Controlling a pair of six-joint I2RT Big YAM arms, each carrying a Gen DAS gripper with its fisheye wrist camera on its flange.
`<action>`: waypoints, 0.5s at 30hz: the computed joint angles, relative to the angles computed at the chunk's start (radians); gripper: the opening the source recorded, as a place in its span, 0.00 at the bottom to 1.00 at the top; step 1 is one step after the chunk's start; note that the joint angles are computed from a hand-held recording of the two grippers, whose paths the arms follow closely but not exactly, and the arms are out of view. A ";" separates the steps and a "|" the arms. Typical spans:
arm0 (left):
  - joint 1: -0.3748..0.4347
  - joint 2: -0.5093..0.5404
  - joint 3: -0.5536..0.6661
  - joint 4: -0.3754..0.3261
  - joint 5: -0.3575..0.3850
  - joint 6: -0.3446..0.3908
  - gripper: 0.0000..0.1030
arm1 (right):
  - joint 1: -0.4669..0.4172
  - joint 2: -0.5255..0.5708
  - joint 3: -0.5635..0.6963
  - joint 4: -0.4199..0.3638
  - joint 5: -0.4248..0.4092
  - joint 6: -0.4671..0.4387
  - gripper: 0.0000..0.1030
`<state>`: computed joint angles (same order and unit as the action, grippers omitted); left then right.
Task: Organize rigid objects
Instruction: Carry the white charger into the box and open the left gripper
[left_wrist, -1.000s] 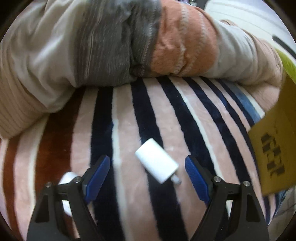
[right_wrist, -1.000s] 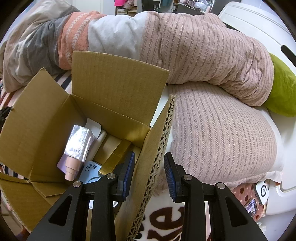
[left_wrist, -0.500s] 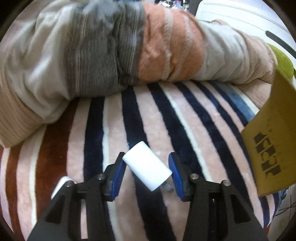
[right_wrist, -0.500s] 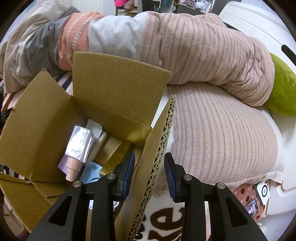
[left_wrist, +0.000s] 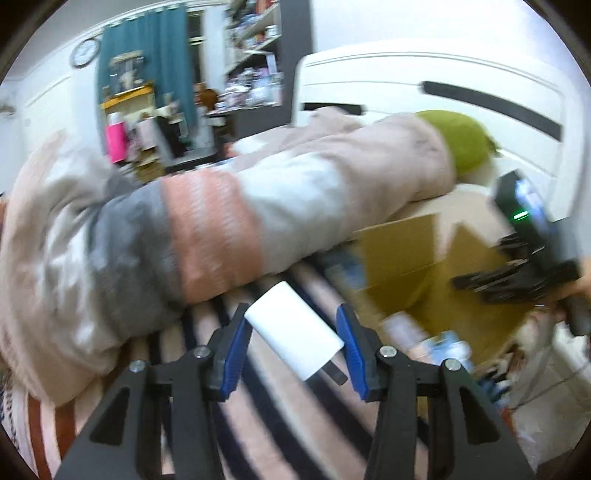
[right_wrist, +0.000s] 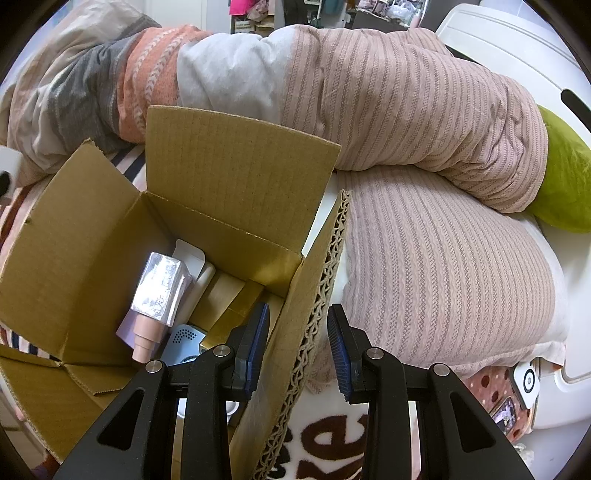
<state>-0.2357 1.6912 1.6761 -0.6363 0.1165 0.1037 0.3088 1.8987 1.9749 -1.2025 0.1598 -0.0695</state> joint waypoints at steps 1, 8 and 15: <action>-0.014 0.011 0.030 -0.023 0.023 0.001 0.42 | -0.001 0.000 0.000 0.001 -0.002 0.000 0.27; -0.098 0.124 0.232 -0.176 0.070 0.024 0.42 | -0.004 -0.008 -0.009 0.005 -0.008 -0.001 0.27; -0.152 0.273 0.438 -0.376 0.071 0.045 0.42 | -0.003 -0.009 -0.010 0.006 -0.009 -0.007 0.27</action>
<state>-0.3880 1.9646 2.1141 -1.0126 0.1871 0.1485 0.3060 1.8893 1.9645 -1.1968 0.1513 -0.0767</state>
